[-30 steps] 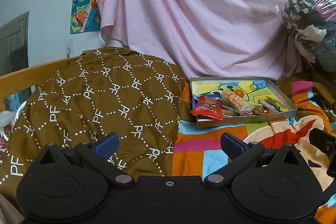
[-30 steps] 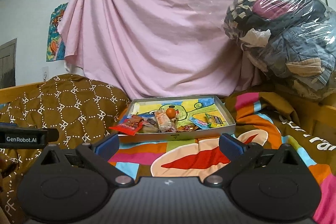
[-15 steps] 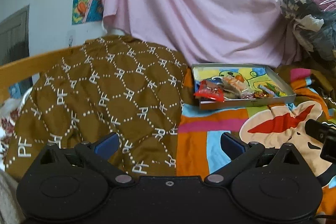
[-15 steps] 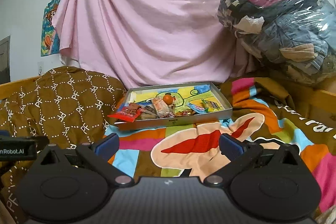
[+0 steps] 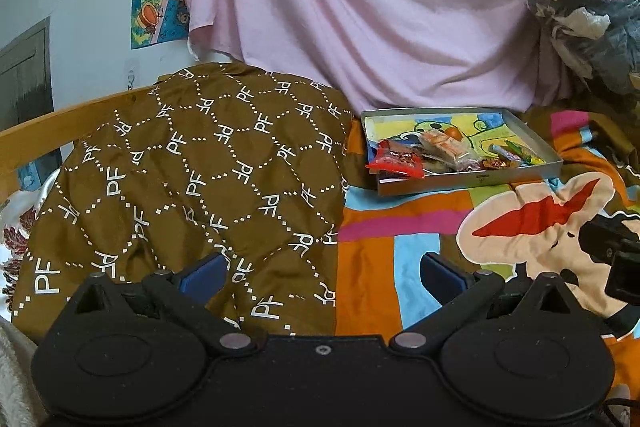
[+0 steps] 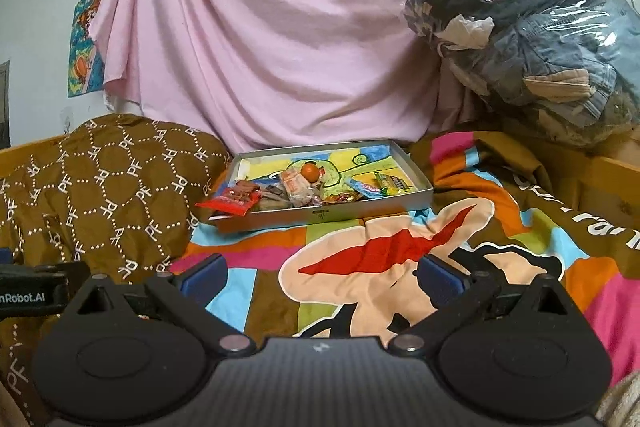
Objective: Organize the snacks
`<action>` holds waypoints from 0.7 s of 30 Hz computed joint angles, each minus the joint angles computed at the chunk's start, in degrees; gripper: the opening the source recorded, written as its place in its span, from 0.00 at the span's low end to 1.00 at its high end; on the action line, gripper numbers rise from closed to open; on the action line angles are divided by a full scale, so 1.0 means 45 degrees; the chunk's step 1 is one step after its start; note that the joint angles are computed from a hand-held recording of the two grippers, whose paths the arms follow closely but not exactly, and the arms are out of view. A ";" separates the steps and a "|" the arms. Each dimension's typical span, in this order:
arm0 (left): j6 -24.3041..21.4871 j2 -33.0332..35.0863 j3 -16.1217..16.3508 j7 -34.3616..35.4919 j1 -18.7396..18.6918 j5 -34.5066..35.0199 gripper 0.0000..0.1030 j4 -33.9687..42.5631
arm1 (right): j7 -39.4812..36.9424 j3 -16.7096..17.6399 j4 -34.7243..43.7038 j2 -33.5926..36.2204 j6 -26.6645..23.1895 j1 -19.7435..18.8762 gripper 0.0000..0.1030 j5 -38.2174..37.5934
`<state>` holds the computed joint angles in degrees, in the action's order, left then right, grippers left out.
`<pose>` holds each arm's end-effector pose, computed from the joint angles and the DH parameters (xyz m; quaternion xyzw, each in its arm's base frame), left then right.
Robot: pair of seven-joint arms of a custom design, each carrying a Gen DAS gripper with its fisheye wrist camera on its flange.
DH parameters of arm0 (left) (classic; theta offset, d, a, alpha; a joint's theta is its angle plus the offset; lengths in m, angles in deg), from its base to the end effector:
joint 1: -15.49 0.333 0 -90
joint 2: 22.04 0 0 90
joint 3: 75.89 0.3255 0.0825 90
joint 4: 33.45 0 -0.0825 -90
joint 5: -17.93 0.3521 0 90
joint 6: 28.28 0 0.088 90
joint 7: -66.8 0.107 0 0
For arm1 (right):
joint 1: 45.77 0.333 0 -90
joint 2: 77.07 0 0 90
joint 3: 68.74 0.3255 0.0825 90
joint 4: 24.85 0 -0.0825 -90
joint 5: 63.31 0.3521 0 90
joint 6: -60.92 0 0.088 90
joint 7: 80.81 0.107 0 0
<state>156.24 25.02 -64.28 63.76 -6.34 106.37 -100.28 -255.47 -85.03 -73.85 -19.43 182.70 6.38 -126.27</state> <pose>0.6948 -0.2791 0.3820 -0.4929 0.6759 -0.4271 0.3431 0.6020 0.5267 0.3820 -0.4643 0.6665 -0.4858 0.3229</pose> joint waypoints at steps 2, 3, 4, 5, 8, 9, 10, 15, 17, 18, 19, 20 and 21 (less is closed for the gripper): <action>-0.0047 -0.0020 -0.0044 0.0141 0.0018 -0.0141 0.99 -0.0075 | -0.0225 0.0026 0.0200 0.0119 -0.0044 -0.0014 1.00 0.0049; -0.0069 -0.0048 -0.0009 0.0094 -0.0016 -0.0145 0.99 -0.0116 | -0.0322 0.0017 0.0282 0.0171 -0.0052 -0.0012 1.00 0.0065; -0.0061 -0.0060 0.0025 0.0030 -0.0029 -0.0124 0.99 -0.0131 | -0.0415 0.0006 0.0356 0.0218 -0.0057 -0.0008 1.00 0.0084; -0.0071 -0.0067 0.0030 0.0013 -0.0029 -0.0135 0.99 -0.0144 | -0.0507 -0.0003 0.0438 0.0267 -0.0055 -0.0014 1.00 0.0114; -0.0100 -0.0091 0.0036 -0.0010 -0.0037 -0.0164 0.99 -0.0183 | -0.0711 -0.0012 0.0587 0.0360 -0.0038 -0.0028 1.00 0.0226; -0.0093 -0.0086 0.0038 -0.0006 -0.0034 -0.0164 0.99 -0.0175 | -0.0782 -0.0017 0.0661 0.0402 -0.0048 -0.0035 1.00 0.0279; -0.0092 -0.0086 0.0040 -0.0006 -0.0035 -0.0165 0.99 -0.0175 | -0.0821 -0.0031 0.0692 0.0422 -0.0049 -0.0033 1.00 0.0321; -0.0093 -0.0090 0.0058 -0.0017 -0.0051 -0.0160 0.99 -0.0187 | -0.0782 -0.0097 0.0618 0.0391 -0.0003 -0.0004 1.00 0.0412; -0.0095 -0.0090 0.0053 -0.0018 -0.0048 -0.0156 0.99 -0.0187 | -0.0769 -0.0087 0.0569 0.0361 0.0002 -0.0008 1.00 0.0435; -0.0094 -0.0090 0.0053 -0.0034 -0.0049 -0.0148 0.99 -0.0186 | -0.0776 -0.0080 0.0571 0.0359 -0.0004 -0.0013 1.00 0.0449; -0.0097 -0.0087 0.0052 -0.0040 -0.0049 -0.0144 0.99 -0.0181 | -0.0798 -0.0070 0.0602 0.0375 -0.0015 -0.0022 1.00 0.0470; -0.0098 -0.0087 0.0048 -0.0040 -0.0047 -0.0142 0.99 -0.0181 | -0.0813 -0.0063 0.0619 0.0386 -0.0015 -0.0029 1.00 0.0489; -0.0096 -0.0093 0.0038 -0.0031 -0.0044 -0.0149 0.99 -0.0197 | -0.0823 -0.0060 0.0625 0.0389 -0.0017 -0.0031 1.00 0.0505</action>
